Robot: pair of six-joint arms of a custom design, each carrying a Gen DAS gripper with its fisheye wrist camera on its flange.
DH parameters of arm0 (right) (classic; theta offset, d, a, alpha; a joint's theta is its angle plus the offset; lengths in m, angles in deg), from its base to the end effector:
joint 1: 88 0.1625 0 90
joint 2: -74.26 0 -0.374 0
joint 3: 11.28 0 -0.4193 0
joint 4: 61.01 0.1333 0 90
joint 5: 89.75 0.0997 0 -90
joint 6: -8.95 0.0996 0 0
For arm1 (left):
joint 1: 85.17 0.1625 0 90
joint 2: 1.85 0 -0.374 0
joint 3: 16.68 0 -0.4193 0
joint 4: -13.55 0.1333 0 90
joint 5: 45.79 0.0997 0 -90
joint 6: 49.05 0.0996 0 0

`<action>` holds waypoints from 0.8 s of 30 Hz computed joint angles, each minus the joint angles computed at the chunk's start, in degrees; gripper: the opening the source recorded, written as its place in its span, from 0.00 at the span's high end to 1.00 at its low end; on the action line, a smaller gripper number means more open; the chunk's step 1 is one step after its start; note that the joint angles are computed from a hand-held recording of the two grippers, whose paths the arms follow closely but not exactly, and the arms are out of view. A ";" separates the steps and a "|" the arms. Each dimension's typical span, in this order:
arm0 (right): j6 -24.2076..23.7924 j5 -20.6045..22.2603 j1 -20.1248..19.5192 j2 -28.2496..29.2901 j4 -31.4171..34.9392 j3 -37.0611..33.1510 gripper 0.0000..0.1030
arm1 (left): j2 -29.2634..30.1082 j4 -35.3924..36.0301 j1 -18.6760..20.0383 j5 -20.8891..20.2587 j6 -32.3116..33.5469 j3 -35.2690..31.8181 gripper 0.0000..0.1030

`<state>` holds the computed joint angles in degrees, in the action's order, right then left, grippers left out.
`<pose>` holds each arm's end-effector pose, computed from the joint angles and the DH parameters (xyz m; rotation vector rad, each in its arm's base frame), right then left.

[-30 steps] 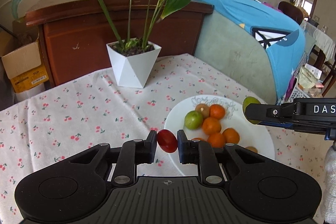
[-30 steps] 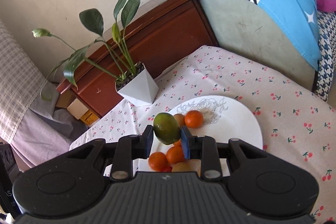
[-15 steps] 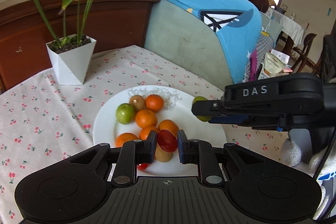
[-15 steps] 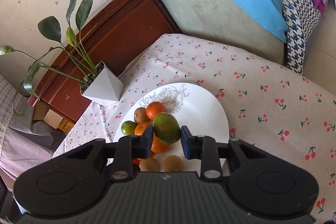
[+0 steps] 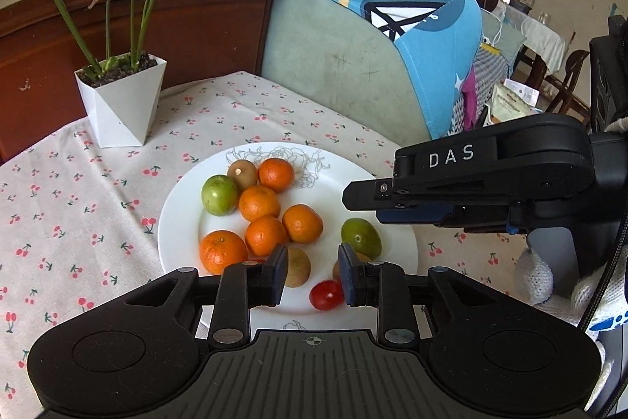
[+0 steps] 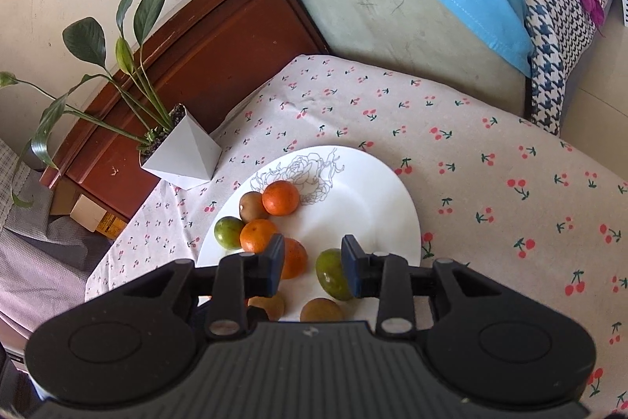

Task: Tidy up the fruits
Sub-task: 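Carry the mango and tomato in both tools over the plate, then open both tools to release the mango and tomato onto the plate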

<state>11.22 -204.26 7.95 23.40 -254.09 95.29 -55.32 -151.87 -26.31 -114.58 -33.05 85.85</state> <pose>0.1544 -0.5937 0.1181 -0.1609 -2.5551 1.1548 -0.1798 -0.6250 0.1074 0.9900 2.5711 -0.7068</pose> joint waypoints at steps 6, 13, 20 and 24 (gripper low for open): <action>-2.35 -3.64 1.25 0.67 -1.02 -0.60 0.65 | -0.04 -0.31 -0.05 0.86 -1.86 -0.53 0.54; -2.71 -8.60 3.83 -0.11 -4.44 0.58 0.50 | -1.66 -0.64 -0.62 2.52 -4.28 -0.31 0.34; 0.67 -12.38 5.55 -1.79 -7.26 4.77 0.42 | -4.39 -1.26 -1.13 5.96 -8.46 1.42 0.20; 1.83 -14.07 6.64 -2.24 -7.44 7.25 0.37 | -6.02 -0.02 -1.36 8.52 -11.06 3.12 0.16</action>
